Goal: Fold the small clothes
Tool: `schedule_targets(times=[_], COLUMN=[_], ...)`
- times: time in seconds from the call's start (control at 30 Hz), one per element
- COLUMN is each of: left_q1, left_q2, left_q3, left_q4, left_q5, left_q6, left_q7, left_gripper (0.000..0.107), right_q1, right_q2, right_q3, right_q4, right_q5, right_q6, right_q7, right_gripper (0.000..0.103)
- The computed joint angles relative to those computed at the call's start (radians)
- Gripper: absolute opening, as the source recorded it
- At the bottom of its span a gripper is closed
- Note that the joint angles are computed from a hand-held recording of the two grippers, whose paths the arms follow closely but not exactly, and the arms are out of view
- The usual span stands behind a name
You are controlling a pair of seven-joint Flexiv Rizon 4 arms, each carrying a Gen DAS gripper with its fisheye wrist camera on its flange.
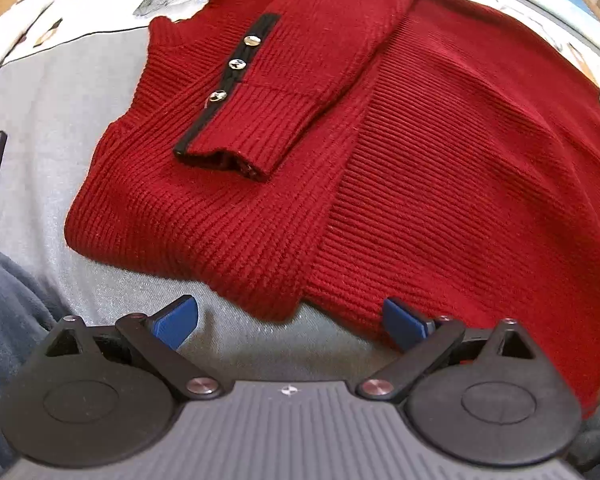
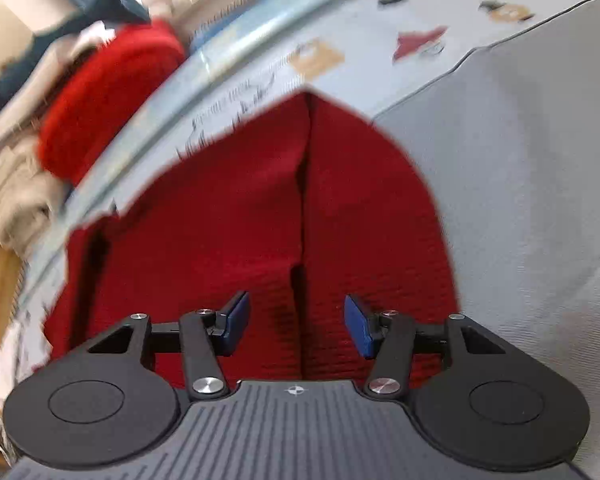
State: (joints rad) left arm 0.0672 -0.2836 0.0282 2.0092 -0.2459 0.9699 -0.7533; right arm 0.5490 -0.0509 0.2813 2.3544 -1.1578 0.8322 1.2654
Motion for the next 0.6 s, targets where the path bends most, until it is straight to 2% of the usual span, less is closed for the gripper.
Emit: schedule_targets(times=[0.03,0.07,0.1,0.17,0.2,0.23,0.27,0.3,0.37,0.4,0.43,0.47,0.53,0.57,0.6], left_q1=[-0.006,-0.01,-0.013,-0.017,-0.018,-0.018,-0.018,-0.019,-0.016,-0.015,-0.015,-0.015,-0.018,-0.019,-0.02], left_q2=[-0.008,-0.007,-0.01,-0.015,-0.014,-0.013,-0.011,-0.007,-0.002,0.0,0.001,0.002,0.01,0.01,0.011], left_q3=[0.004,0.008,0.01,0.013,0.011,0.009,0.008,0.007,0.003,0.002,0.001,0.0,0.002,0.002,0.003], left_q4=[-0.008,-0.008,-0.012,-0.017,-0.016,-0.013,-0.011,-0.007,-0.002,0.003,0.004,0.007,0.019,0.017,0.017], left_q5=[0.014,0.024,0.035,0.052,0.056,0.059,0.062,0.063,0.056,0.054,0.053,0.052,0.051,0.052,0.053], left_q6=[0.006,0.011,0.013,0.01,0.01,0.011,0.01,0.008,0.0,-0.001,-0.001,0.001,-0.001,-0.006,-0.011], left_q7=[-0.018,-0.028,-0.039,-0.055,-0.058,-0.055,-0.053,-0.051,-0.041,-0.035,-0.03,-0.026,-0.028,-0.03,-0.032], left_gripper=[0.1,0.1,0.1,0.1,0.1,0.1,0.1,0.1,0.1,0.1,0.1,0.1,0.1,0.1,0.1], right_q1=[-0.001,-0.011,-0.023,-0.028,-0.018,0.005,0.014,0.028,0.041,0.037,0.025,-0.001,-0.057,-0.074,-0.085], right_q2=[-0.01,-0.015,-0.02,-0.031,-0.033,-0.028,-0.027,-0.027,0.007,0.029,0.048,0.069,0.081,0.074,0.061], right_q3=[-0.008,-0.021,-0.036,-0.029,-0.017,-0.015,0.018,0.028,0.034,0.032,0.026,0.006,-0.032,-0.04,-0.045], right_q4=[-0.008,-0.011,-0.012,-0.027,-0.035,-0.039,-0.058,-0.068,-0.026,0.003,0.038,0.082,0.122,0.118,0.106], right_q5=[-0.029,-0.07,-0.118,-0.041,0.014,0.067,0.185,0.254,0.244,0.212,0.15,0.03,-0.191,-0.258,-0.283], right_q6=[-0.008,0.005,0.028,0.022,-0.016,-0.057,-0.148,-0.201,-0.222,-0.204,-0.159,-0.076,0.054,0.083,0.104], right_q7=[-0.005,-0.007,0.005,-0.086,-0.121,-0.137,-0.185,-0.194,-0.041,0.038,0.119,0.242,0.424,0.446,0.426], right_gripper=[0.054,0.033,0.008,0.009,0.002,0.0,0.0,0.0,0.0,0.005,0.005,0.007,0.027,0.044,0.056])
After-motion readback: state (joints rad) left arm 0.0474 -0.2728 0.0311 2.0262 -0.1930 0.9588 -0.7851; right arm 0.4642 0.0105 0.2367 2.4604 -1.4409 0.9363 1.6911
